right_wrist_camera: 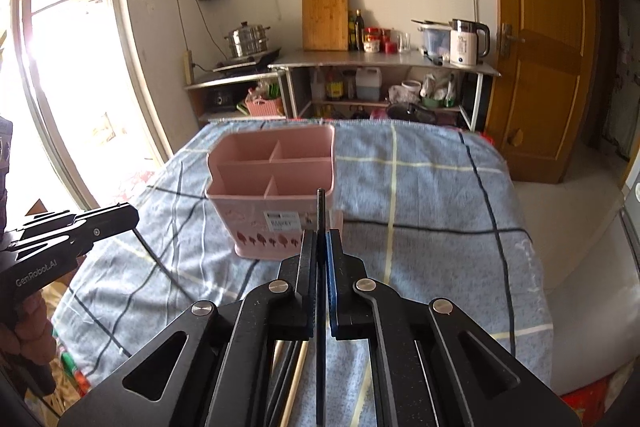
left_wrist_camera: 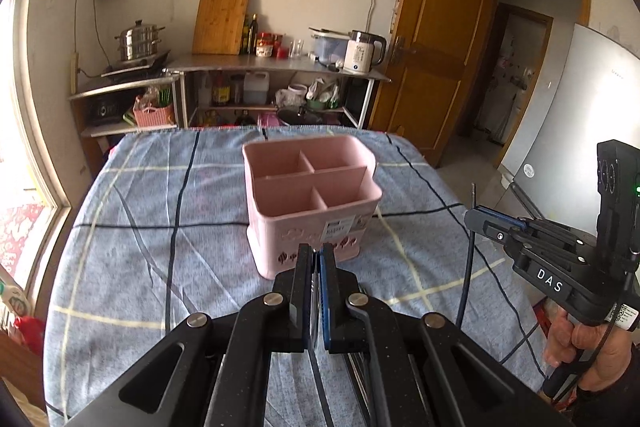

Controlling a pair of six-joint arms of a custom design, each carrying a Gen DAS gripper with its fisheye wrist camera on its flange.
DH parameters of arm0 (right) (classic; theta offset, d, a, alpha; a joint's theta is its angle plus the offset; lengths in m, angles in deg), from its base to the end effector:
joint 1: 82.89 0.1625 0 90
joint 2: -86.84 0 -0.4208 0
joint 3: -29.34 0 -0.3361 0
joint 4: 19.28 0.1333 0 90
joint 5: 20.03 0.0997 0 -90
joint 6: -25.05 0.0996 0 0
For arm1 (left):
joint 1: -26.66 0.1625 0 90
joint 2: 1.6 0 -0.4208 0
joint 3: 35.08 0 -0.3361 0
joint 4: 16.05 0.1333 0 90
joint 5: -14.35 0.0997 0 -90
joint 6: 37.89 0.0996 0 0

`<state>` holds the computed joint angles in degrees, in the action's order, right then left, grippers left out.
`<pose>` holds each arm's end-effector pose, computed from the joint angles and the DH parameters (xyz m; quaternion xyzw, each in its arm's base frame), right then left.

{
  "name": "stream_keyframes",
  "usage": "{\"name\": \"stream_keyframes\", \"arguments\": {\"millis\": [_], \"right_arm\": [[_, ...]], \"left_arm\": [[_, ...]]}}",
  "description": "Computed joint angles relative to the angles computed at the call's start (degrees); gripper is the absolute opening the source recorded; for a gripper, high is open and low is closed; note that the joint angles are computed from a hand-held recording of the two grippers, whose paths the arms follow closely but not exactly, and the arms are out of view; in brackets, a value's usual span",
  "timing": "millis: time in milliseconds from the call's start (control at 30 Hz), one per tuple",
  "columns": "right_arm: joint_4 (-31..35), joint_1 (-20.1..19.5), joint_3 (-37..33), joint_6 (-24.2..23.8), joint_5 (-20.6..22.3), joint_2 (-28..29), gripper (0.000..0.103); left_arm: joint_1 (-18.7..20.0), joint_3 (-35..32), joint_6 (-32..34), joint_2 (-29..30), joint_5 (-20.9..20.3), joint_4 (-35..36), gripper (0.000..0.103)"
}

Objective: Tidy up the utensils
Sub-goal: 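Carry both chopsticks over the pink basket and open both tools to drop them in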

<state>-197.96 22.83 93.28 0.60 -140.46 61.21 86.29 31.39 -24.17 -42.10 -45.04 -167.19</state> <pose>0.2892 -0.7215 0.1582 0.1950 -0.8585 0.3914 0.2681 -0.2219 -0.7427 0.2760 0.2712 0.8822 -0.3248 0.2068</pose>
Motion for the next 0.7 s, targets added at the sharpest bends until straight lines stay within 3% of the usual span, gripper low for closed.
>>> {"name": "stream_keyframes", "arguments": {"millis": [333, 533, 700], "right_arm": [[2.7, 0.9, -7.0, -0.5, 3.5, 1.3, 0.004], [7.1, 1.8, -17.8, -1.1, 5.8, 5.0, 0.004], [11.9, 2.6, -28.3, -2.0, 7.0, 9.0, 0.004]], "left_arm": [[-1.4, -10.6, 2.7, 2.9, -1.2, 4.6, 0.003], [-1.7, -24.2, 3.9, 7.7, -2.0, 9.8, 0.003], [-1.2, -39.5, 4.1, 14.1, -1.7, 17.1, 0.003]]}}
